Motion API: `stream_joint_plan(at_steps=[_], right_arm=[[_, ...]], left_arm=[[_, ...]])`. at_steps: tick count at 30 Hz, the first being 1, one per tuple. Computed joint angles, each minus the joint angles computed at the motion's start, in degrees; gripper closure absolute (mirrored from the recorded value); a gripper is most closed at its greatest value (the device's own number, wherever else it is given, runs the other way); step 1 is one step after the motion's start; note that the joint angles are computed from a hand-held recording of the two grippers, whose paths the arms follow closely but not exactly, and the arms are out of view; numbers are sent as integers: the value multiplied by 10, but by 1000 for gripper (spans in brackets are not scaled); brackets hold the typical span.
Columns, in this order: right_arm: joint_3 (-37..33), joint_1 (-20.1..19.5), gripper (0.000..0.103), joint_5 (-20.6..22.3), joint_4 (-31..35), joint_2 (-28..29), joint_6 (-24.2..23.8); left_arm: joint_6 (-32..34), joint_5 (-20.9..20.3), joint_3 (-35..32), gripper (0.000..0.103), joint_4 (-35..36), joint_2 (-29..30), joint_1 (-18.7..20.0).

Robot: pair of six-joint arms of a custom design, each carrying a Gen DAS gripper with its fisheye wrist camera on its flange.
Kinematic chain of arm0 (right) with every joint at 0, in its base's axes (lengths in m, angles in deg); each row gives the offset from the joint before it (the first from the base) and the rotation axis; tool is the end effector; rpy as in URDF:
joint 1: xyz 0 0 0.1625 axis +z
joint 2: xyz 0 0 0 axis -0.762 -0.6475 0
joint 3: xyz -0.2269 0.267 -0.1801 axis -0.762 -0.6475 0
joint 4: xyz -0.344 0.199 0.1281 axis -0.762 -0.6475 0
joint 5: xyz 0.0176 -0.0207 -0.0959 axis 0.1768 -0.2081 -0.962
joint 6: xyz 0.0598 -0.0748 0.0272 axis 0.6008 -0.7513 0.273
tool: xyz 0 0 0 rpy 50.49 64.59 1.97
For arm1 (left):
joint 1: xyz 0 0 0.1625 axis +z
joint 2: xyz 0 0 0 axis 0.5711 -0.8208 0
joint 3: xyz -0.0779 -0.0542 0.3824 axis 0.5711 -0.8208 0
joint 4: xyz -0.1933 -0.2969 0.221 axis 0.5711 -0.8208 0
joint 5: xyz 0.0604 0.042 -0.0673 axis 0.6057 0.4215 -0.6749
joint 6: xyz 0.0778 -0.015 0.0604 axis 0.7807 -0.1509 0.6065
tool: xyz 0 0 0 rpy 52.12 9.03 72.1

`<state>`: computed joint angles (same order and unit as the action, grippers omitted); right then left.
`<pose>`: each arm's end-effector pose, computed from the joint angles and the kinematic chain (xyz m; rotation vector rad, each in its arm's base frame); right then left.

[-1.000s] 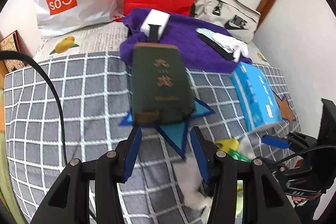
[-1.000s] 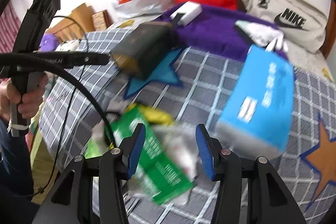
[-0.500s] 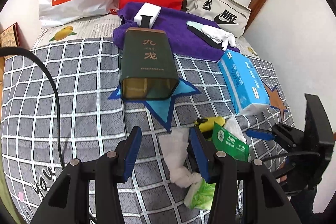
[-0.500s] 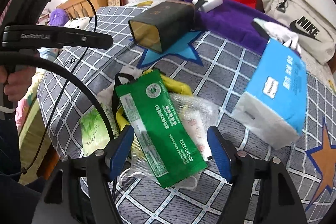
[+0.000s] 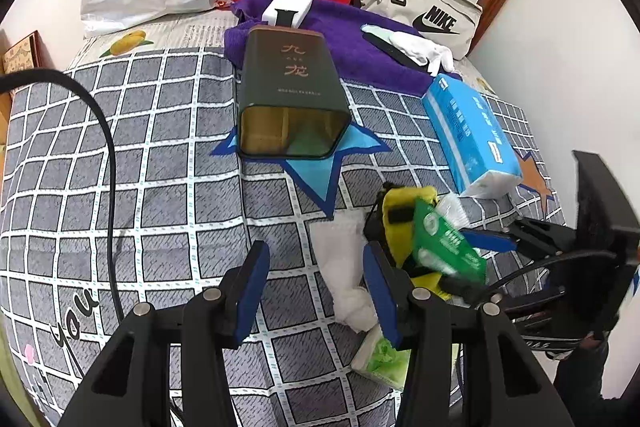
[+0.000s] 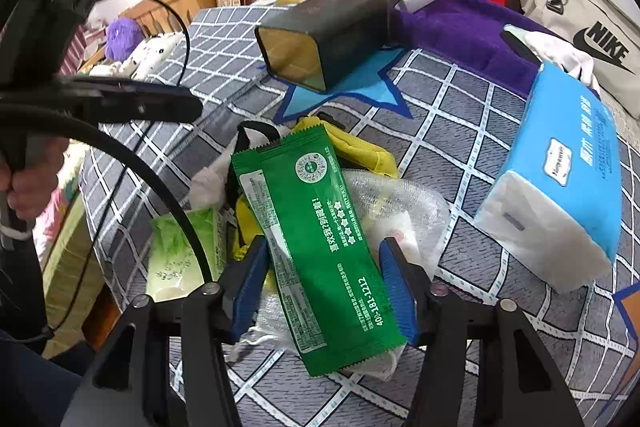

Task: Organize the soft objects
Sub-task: 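Move the right tool back to the bed and grasp the green wet-wipe packet, then grasp the light green tissue pack with the left tool while the right tool holds the packet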

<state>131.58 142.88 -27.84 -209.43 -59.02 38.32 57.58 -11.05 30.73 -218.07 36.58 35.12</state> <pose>0.1288 -0.6944 0.0263 0.6082 -2.4521 0.5319 -0.0952 -0.7664 0.1294 0.7398 2.6192 -0.3433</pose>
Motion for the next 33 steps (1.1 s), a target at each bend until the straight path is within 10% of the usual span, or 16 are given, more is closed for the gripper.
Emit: stream_joint_plan(at_steps=[9,18,33], right_arm=[[7,0,50,-41,-18,-4,67],[2,-1,57,-48,-49,13,37],[64,-2,60,24,-95,-49,112]], left_arm=[[-1,-6,10,56,1,1,2],[0,-7,17,56,2,-1,3],[53,-51,93,34,-17,-48,0]])
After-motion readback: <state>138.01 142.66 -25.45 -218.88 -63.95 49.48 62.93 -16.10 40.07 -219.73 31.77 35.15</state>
